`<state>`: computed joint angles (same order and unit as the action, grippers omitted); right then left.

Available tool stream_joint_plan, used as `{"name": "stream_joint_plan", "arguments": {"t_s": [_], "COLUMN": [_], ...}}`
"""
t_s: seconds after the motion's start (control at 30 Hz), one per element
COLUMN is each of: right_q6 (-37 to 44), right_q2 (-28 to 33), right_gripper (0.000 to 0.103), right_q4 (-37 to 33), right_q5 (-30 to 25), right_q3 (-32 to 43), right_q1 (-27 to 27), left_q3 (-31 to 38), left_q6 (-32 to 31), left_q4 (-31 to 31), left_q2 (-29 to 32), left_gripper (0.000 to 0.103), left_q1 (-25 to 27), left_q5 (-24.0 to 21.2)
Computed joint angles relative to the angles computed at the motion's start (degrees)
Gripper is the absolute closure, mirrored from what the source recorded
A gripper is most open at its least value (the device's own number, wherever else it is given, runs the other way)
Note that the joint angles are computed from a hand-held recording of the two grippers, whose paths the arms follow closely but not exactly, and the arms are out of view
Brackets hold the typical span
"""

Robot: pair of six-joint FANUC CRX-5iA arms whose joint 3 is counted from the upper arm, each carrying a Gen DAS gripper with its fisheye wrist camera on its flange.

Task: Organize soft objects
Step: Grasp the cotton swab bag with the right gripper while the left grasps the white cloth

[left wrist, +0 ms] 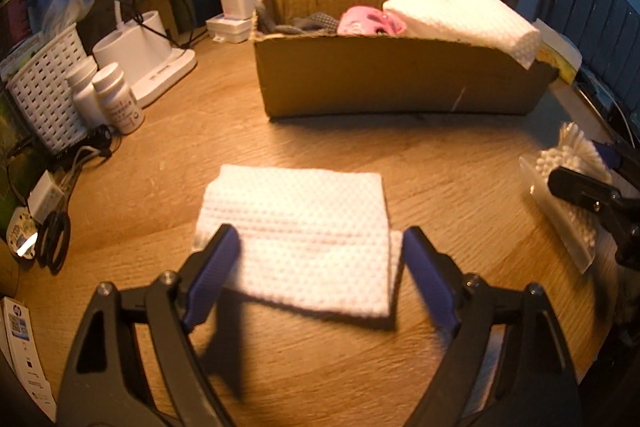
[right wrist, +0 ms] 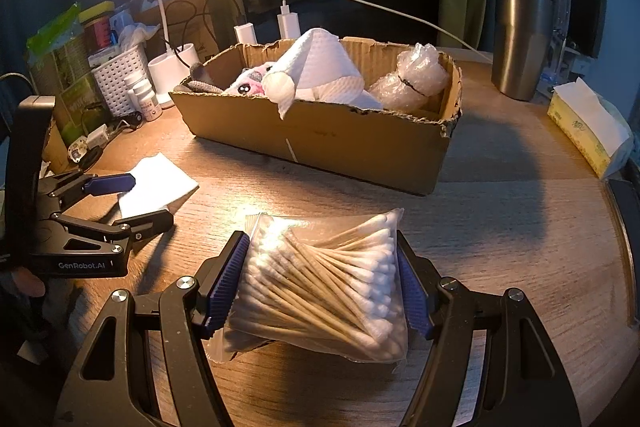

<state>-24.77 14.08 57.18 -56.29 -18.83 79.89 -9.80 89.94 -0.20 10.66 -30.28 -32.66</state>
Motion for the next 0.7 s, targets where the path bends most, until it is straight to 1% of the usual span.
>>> {"name": "stream_joint_plan", "arguments": {"t_s": [0.07,0.1,0.13,0.17,0.2,0.23,0.27,0.33,0.4,0.43,0.7], "right_q6": [-0.19,-0.36,-0.59,-0.82,-0.94,-1.07,-1.19,-1.3,-1.33,-1.36,-1.38], "right_q2": [-0.08,-0.14,-0.23,-0.31,-0.34,-0.4,-0.43,-0.43,-0.47,-0.47,-0.5], "right_gripper": [0.03,0.03,0.03,0.03,0.03,0.03,0.03,0.03,0.03,0.03,0.03], "right_q4": [0.13,0.22,0.35,0.5,0.6,0.72,0.83,1.05,1.32,1.48,1.92], "right_q5": [-0.09,-0.22,-0.38,-0.51,-0.62,-0.8,-1.02,-1.32,-1.69,-1.96,-4.1], "right_q3": [-0.1,-0.19,-0.3,-0.41,-0.45,-0.49,-0.5,-0.44,-0.4,-0.34,0.12], "right_q1": [0.09,0.17,0.28,0.37,0.42,0.5,0.6,0.73,0.97,1.14,2.48], "left_q3": [0.07,0.15,0.08,-0.08,-0.41,-0.55,-0.81,-1.7,-3.82,-4.68,-10.18], "left_q6": [0.36,0.02,0.26,0.82,1.49,1.82,1.87,1.29,-2.68,-4.27,-12.62], "left_q4": [-0.27,0.07,-0.13,-0.58,-1.05,-1.3,-1.28,-0.43,4.45,6.42,15.48], "left_q2": [-0.04,0.14,0.02,-0.18,-0.57,-0.78,-0.99,-1.52,-2.22,-2.5,-5.68], "left_gripper": [0.02,0.025,0.037,0.044,0.052,0.058,0.062,0.076,0.082,0.084,0.084], "left_q1": [-0.12,0.05,0.03,0.02,0.14,0.28,0.49,0.98,1.98,2.26,1.97], "left_q5": [-0.04,0.09,0.12,0.41,0.91,1.03,1.2,1.86,3.3,3.82,8.66]}}
